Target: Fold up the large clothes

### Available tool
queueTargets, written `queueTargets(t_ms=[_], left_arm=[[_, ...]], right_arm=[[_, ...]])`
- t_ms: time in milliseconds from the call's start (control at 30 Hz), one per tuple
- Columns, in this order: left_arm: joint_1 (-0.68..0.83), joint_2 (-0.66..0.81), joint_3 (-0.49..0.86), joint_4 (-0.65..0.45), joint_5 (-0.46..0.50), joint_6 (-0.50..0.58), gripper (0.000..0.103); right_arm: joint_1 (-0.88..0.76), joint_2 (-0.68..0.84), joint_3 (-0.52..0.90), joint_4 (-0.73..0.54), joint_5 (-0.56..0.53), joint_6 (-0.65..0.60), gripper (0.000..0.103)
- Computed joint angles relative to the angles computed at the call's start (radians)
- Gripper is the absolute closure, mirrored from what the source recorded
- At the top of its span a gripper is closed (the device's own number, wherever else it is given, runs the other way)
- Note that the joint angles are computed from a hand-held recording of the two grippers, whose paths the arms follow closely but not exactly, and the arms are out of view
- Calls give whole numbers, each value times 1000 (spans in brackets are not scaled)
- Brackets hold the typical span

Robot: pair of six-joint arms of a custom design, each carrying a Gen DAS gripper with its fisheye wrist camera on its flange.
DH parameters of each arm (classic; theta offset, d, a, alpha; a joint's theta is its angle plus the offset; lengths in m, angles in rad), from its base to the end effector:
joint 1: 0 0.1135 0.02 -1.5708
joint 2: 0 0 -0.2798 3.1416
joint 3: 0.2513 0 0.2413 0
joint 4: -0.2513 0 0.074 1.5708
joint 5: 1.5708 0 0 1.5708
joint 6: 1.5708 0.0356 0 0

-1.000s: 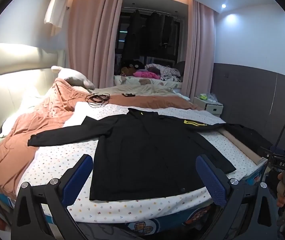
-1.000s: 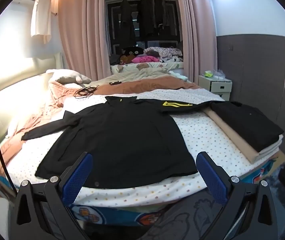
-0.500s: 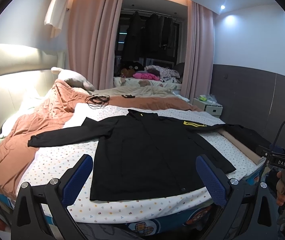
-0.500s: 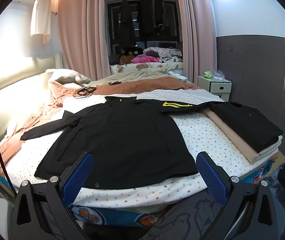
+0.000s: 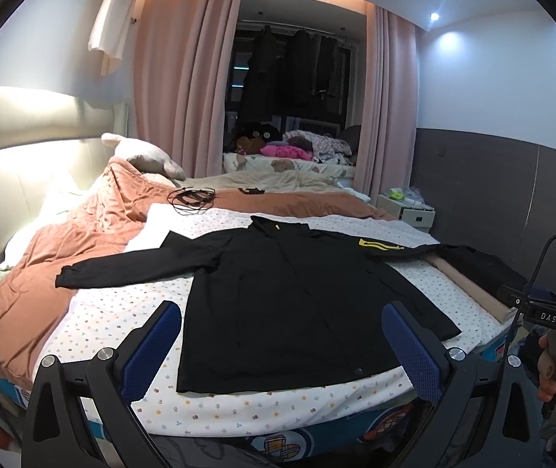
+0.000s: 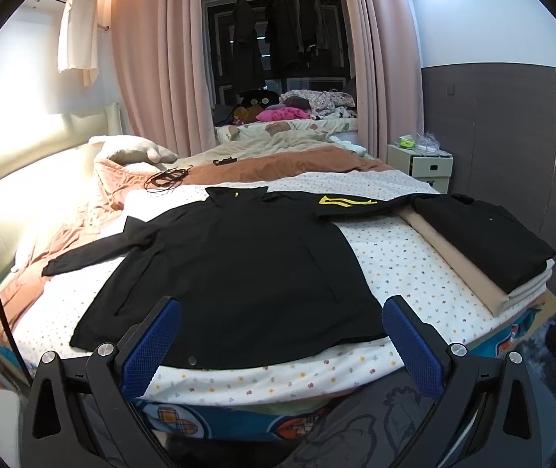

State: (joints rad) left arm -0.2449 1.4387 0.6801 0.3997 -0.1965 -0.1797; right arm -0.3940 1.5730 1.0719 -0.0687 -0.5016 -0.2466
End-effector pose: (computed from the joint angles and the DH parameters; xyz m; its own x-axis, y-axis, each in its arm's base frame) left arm 0.2889 -0.0650 0.2354 -0.3461 -0.0942 -0.9335 -0.0014 0.9950 -0.0999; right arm 0.3233 -0.1159 0.2769 -0.4740 -0.0347 -0.8799 -0.1577 0.9864 0.0460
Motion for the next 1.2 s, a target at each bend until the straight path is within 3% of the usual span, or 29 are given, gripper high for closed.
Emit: queueTargets(t_ms=[1200], left_arm=[[5,4,-19,31,16,0,0]], right_arm=[[-3,2,6,17,39,-15,0]])
